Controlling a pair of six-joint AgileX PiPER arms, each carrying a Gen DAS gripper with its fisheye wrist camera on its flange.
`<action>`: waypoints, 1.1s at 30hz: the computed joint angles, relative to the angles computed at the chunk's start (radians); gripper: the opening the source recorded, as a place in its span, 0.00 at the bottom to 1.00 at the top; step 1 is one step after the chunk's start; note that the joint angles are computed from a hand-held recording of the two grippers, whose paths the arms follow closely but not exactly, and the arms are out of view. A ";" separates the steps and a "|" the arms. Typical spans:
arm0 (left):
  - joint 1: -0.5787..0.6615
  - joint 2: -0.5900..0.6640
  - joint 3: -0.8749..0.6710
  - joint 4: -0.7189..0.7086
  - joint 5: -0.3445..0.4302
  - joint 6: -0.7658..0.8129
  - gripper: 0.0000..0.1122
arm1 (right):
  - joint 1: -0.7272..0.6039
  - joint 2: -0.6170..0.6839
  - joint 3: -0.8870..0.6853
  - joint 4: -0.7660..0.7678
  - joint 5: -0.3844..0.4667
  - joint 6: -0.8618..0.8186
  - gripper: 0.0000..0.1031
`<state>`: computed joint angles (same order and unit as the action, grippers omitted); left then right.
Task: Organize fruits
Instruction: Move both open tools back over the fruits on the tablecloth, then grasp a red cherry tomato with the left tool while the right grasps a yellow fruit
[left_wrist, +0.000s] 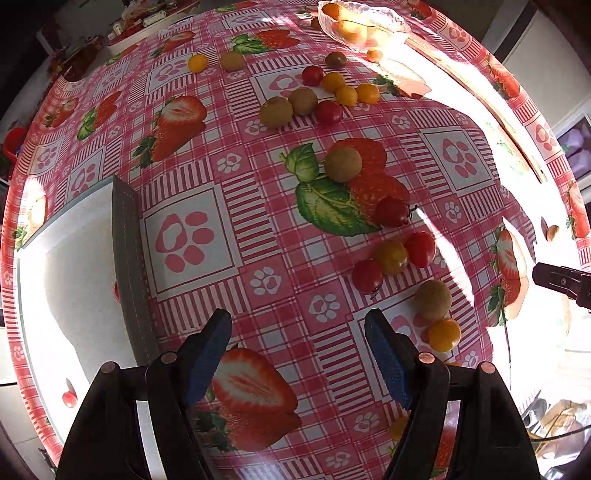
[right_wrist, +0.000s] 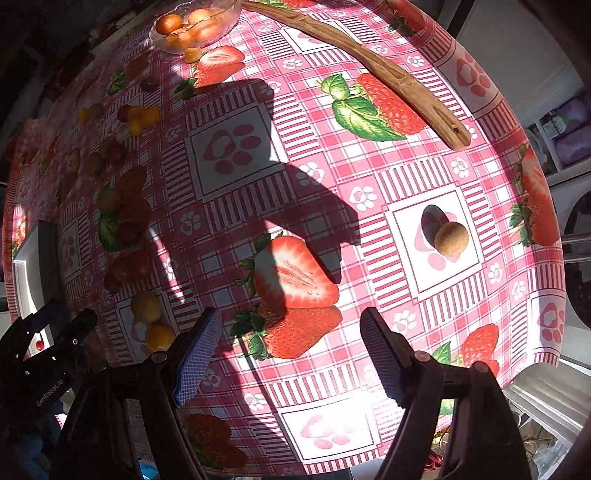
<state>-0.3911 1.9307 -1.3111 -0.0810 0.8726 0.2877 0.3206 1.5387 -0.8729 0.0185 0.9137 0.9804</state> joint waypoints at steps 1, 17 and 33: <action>-0.007 0.006 0.000 0.001 -0.005 -0.006 0.67 | -0.021 -0.023 0.028 -0.004 -0.004 0.007 0.78; -0.058 0.041 0.003 0.031 -0.062 -0.102 0.67 | -0.328 -0.099 0.210 -0.054 -0.104 -0.110 0.67; -0.081 0.059 -0.066 -0.059 -0.004 -0.052 0.18 | -0.232 -0.106 0.165 -0.048 -0.073 -0.118 0.28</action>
